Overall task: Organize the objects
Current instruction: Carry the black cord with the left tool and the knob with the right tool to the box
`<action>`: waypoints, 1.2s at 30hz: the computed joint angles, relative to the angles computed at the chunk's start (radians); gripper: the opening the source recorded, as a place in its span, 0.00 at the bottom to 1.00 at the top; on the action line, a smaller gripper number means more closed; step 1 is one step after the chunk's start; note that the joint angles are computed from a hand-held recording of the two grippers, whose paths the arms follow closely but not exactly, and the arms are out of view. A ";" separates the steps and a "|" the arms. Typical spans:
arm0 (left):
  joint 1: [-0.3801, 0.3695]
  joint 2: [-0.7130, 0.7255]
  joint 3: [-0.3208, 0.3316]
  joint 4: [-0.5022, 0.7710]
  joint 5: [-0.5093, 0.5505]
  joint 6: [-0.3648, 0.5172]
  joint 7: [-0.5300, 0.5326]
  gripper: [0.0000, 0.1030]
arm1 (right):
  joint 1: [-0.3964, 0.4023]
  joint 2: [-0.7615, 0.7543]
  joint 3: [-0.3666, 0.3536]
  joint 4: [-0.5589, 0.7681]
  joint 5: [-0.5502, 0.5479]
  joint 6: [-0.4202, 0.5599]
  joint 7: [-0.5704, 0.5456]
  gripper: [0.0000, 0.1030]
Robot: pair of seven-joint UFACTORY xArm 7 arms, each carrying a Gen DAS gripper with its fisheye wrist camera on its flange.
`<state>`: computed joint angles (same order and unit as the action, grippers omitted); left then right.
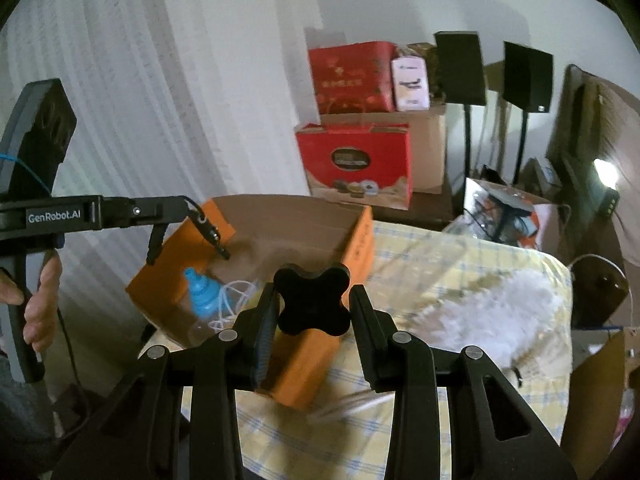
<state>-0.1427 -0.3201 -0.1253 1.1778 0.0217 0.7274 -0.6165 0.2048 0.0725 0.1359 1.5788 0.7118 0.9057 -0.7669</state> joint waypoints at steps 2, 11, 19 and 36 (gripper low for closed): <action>0.007 -0.024 0.013 -0.027 -0.004 0.007 0.005 0.10 | 0.008 0.006 0.007 0.007 -0.007 0.003 0.006 0.35; 0.037 -0.097 0.050 -0.126 -0.042 0.004 0.036 0.10 | 0.046 0.090 0.044 0.098 -0.052 0.031 0.052 0.35; 0.038 -0.075 0.072 -0.139 -0.101 -0.026 0.080 0.10 | 0.079 0.182 0.079 0.205 -0.109 0.056 0.104 0.35; 0.037 0.031 0.082 -0.071 -0.156 -0.056 0.131 0.10 | 0.186 0.498 0.103 0.562 -0.351 0.127 0.281 0.36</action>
<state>-0.1058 -0.2894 -0.0435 1.1065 -0.1347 0.6710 -0.4859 0.3910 0.5700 0.2387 2.1413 0.3610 1.0324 -0.4864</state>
